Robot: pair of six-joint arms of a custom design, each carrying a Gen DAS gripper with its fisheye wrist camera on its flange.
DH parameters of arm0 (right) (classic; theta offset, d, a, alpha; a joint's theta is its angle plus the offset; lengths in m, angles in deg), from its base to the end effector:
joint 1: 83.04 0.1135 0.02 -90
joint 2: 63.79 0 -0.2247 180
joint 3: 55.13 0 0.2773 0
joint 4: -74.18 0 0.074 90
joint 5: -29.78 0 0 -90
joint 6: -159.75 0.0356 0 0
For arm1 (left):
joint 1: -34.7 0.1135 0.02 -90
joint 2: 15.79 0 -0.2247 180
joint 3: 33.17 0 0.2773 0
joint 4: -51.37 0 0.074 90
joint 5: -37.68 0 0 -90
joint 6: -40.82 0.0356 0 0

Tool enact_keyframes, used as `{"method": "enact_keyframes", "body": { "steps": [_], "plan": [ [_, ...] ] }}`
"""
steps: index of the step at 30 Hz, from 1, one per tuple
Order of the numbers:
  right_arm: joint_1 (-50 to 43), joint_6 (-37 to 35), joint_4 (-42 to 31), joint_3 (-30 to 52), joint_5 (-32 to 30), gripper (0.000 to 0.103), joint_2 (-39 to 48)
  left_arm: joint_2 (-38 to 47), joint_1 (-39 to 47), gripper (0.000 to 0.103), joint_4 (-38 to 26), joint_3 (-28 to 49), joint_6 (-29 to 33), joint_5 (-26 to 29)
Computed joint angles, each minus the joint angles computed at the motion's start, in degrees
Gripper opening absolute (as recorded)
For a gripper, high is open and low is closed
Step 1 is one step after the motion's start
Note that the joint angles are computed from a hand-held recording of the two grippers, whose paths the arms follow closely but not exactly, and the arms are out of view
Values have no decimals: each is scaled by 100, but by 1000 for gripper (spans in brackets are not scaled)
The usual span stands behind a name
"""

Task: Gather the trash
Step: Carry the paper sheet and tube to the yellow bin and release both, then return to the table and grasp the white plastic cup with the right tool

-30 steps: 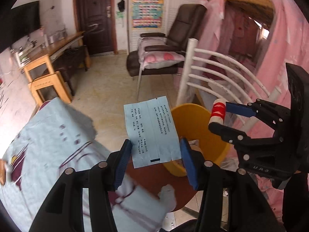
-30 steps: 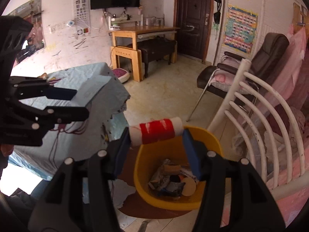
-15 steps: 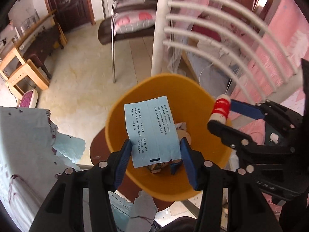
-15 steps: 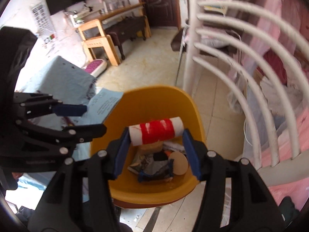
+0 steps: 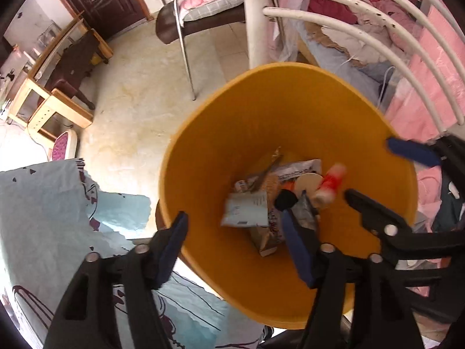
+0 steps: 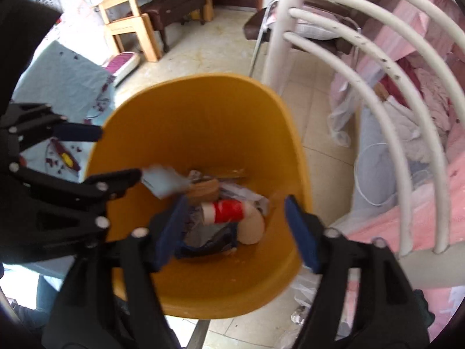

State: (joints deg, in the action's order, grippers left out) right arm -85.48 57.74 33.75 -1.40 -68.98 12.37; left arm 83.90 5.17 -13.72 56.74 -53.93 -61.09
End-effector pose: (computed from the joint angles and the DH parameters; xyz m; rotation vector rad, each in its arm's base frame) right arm 0.2724 -0.0062 0.1287 -0.2699 2.6374 0.1210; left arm 0.3156 -0.1725 0.1825 0.5818 2.7832 0.0971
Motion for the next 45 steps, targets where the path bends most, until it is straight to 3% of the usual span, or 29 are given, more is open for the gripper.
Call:
{"method": "enact_keyframes", "body": {
  "steps": [3, 9, 14, 16, 21, 24, 28, 31, 33, 39, 45],
  "plan": [
    [-347, -98, -189, 22, -450, 81, -103, -33, 81, 78, -23, 55, -56, 99],
    [-97, -165, -390, -305, 68, 83, -1248, -471, 272, 79, 138, -120, -207, 575],
    [150, -372, -1018, -210, 171, 84, -2505, -1671, 421, 79, 113, -514, -253, 907],
    [281, -362, -1266, -141, 98, 89, -3038, -2331, 521, 79, 6, -704, -198, 951],
    [1184, -24, -1611, 209, 71, 93, -3745, -4012, 1462, 79, -622, -995, 226, 1268],
    [2271, 495, -1487, 508, 437, 93, -3623, -4808, 2874, 79, -1162, -930, 977, 2009],
    [4065, 1470, -840, 1022, 1189, 93, -2753, -5069, 5754, 79, -1855, -529, 2529, 3173],
    [4908, 1819, -425, 1702, 1354, 93, -1675, -4248, 7914, 79, -2183, 104, 3890, 3951],
    [5416, 1970, -183, 2347, 1431, 93, -786, -3406, 8886, 80, -2020, 562, 4454, 4132],
    [6418, 2163, -522, 5061, 1417, 93, 2083, -526, 9541, 84, -1526, 2406, 4946, 3525],
    [6807, 2628, -1925, 8365, 1543, 93, 4831, 1032, 9489, 84, -1526, 3613, 5212, 3215]
  ]
}}
